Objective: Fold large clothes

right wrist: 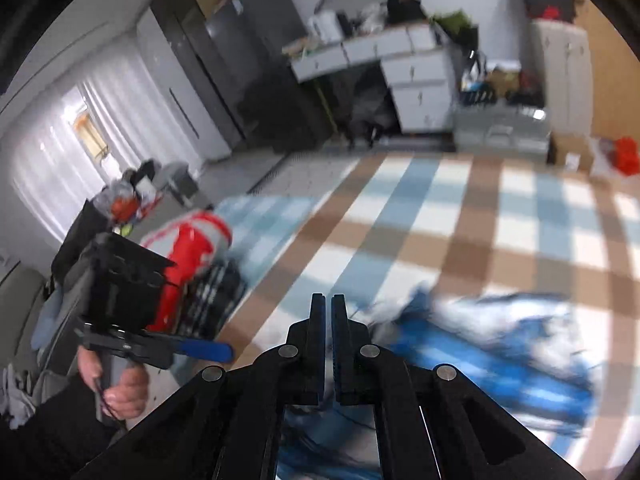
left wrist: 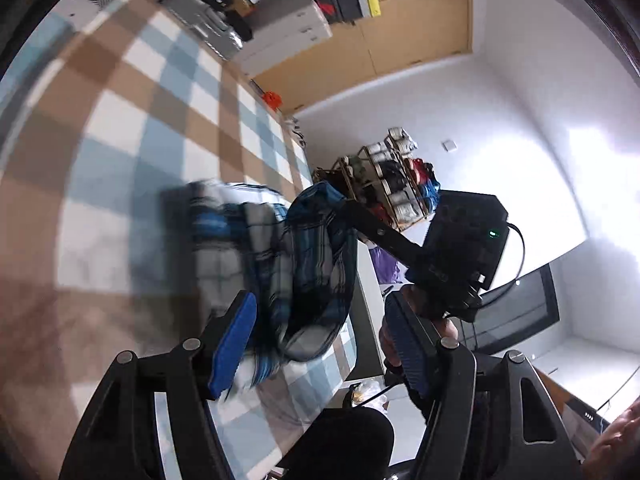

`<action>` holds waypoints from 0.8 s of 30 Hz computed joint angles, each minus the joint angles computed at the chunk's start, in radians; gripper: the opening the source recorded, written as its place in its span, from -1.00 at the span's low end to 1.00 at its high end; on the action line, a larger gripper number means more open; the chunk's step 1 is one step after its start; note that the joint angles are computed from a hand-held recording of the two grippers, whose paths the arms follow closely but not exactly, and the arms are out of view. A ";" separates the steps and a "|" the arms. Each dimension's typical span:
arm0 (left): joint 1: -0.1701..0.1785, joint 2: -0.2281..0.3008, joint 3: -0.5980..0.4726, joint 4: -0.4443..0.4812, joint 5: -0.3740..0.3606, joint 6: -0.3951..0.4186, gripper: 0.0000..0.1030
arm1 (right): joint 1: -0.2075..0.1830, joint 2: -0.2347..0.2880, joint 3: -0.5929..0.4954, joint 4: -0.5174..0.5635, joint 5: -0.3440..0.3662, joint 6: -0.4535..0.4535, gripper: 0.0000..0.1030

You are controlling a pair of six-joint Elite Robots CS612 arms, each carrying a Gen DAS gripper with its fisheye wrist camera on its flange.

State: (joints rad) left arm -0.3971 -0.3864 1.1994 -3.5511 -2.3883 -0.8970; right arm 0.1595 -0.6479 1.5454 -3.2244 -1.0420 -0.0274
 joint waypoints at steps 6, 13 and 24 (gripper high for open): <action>-0.041 -0.049 0.017 0.090 0.048 0.131 0.22 | -0.063 -0.038 0.103 -0.147 -0.039 0.189 -0.93; -0.117 -0.058 -0.170 0.567 0.179 0.437 0.58 | -0.130 -0.070 0.281 -0.266 -0.117 0.283 -0.91; -0.148 0.014 -0.373 1.041 0.289 0.536 0.57 | -0.179 -0.009 0.315 -0.344 -0.063 0.294 -0.90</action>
